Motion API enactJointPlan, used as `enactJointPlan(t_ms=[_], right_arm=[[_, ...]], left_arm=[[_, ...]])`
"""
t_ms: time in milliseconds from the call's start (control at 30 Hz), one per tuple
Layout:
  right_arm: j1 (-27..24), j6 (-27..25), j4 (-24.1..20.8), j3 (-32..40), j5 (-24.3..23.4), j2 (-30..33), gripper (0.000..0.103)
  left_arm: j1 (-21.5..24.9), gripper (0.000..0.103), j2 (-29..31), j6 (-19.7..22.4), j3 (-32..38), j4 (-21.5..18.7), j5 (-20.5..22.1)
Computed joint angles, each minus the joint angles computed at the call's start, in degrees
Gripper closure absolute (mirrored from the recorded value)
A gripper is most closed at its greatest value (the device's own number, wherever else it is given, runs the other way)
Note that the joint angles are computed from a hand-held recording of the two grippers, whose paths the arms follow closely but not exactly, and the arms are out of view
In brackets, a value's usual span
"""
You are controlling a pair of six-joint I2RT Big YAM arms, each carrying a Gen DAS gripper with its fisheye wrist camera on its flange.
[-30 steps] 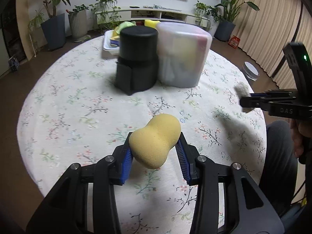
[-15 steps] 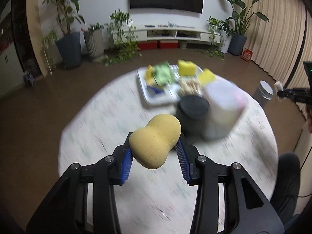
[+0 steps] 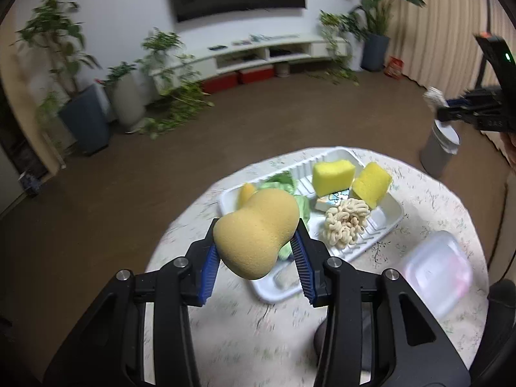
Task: Organize soft objects
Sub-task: 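Carry the gourd sponge and white knitted pad over the white tray, then open both tools to release the gourd sponge and knitted pad into the tray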
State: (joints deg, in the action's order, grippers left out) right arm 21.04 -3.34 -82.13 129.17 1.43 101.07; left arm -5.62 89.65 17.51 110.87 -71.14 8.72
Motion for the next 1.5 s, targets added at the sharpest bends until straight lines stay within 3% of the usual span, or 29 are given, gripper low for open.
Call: enactJointPlan(t_ms=[200, 400, 667, 867, 933, 1100, 1267, 1333, 1500], right_arm=[[2.13, -4.58, -1.43, 3.31, -1.67, 8.30, 0.081], [3.61, -6.67, 1.05, -0.36, -3.45, 9.77, 0.081], [4.11, -6.06, 2.98, -4.12, -2.92, 10.07, 0.081], [4.57, -6.37, 4.32, -5.85, -2.47, 9.85, 0.080], [4.72, -6.77, 4.39, -5.92, -1.67, 9.84, 0.080], [4.81, -6.74, 4.60, -5.77, -1.30, 9.93, 0.073], [4.83, -7.15, 4.92, -6.42, -2.05, 9.25, 0.053], [4.73, -7.20, 5.49, -6.98, -2.36, 8.69, 0.048], [4.41, -6.34, 6.17, -7.29, -3.00, 7.93, 0.046]], left_arm=[[-1.83, 0.063, 4.56, 2.60, -0.93, 1.02, 0.01], [-1.78, 0.063, 5.41, 3.51, -4.74, 3.44, 1.97], [-2.19, 0.061, 5.55, 3.36, -7.80, 6.73, 1.10], [-2.02, 0.054, 4.92, 2.14, -10.96, 8.52, 1.00], [-1.64, 0.044, 5.30, 1.26, -10.82, 7.99, 1.35], [-1.40, 0.040, 5.49, 1.09, -10.62, 7.36, 1.46], [-0.94, 0.038, 4.90, 0.86, -10.97, 7.15, 2.09], [-0.48, 0.031, 4.69, 0.74, -11.09, 7.02, 2.64], [0.33, 0.023, 3.59, -0.59, -11.88, 8.12, 2.02]])
